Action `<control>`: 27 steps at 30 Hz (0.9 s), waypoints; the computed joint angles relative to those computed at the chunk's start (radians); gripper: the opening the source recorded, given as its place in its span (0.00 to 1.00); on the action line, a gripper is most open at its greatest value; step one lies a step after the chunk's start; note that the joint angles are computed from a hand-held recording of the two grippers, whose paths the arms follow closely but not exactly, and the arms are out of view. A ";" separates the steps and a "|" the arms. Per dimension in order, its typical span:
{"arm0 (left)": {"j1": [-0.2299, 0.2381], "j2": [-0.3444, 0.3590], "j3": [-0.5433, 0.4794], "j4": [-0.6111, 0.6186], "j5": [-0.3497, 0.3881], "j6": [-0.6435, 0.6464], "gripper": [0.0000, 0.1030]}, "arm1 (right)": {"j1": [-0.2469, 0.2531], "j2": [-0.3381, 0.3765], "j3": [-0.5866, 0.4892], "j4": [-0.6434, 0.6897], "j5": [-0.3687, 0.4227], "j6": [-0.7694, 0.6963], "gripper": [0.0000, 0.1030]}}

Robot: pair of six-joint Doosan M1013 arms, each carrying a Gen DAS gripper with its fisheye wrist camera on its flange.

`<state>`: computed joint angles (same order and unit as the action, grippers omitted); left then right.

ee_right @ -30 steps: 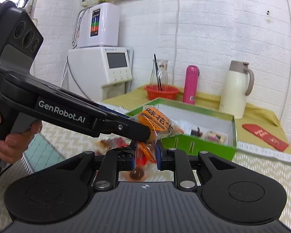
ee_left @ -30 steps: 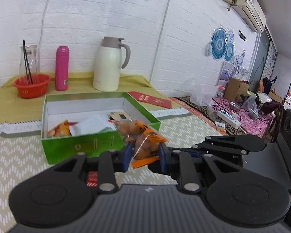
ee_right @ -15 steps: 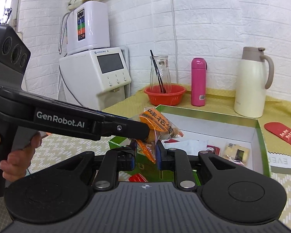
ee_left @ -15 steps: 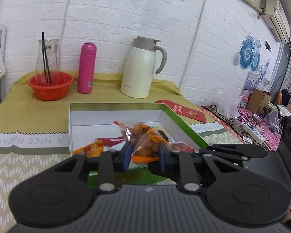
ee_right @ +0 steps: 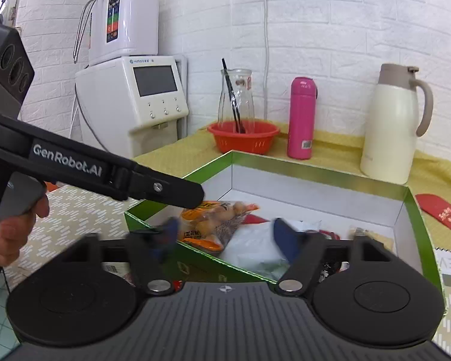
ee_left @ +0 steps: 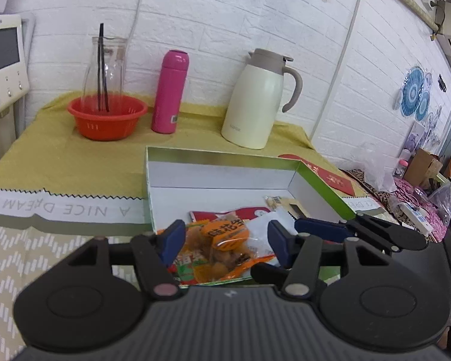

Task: Organize snacks
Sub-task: 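Carry the peanut bag into the green box and open both tools, then move both tools back to the chocolate-ball bag on the cloth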

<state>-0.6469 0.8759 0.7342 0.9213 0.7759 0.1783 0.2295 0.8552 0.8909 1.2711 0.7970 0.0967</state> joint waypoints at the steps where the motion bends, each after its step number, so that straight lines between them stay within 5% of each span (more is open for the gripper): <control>1: -0.002 -0.001 0.003 0.013 0.006 -0.014 0.58 | -0.001 0.002 -0.002 0.002 0.003 -0.003 1.00; 11: -0.037 0.055 -0.124 0.014 0.264 0.031 0.70 | 0.002 -0.036 0.070 0.070 -0.066 -0.116 1.00; 24: -0.087 0.066 -0.149 0.057 0.380 0.066 0.76 | -0.018 -0.127 0.235 0.144 -0.111 -0.221 1.00; 27: -0.099 0.061 -0.142 0.072 0.396 0.043 0.87 | -0.025 -0.148 0.267 0.158 -0.108 -0.238 1.00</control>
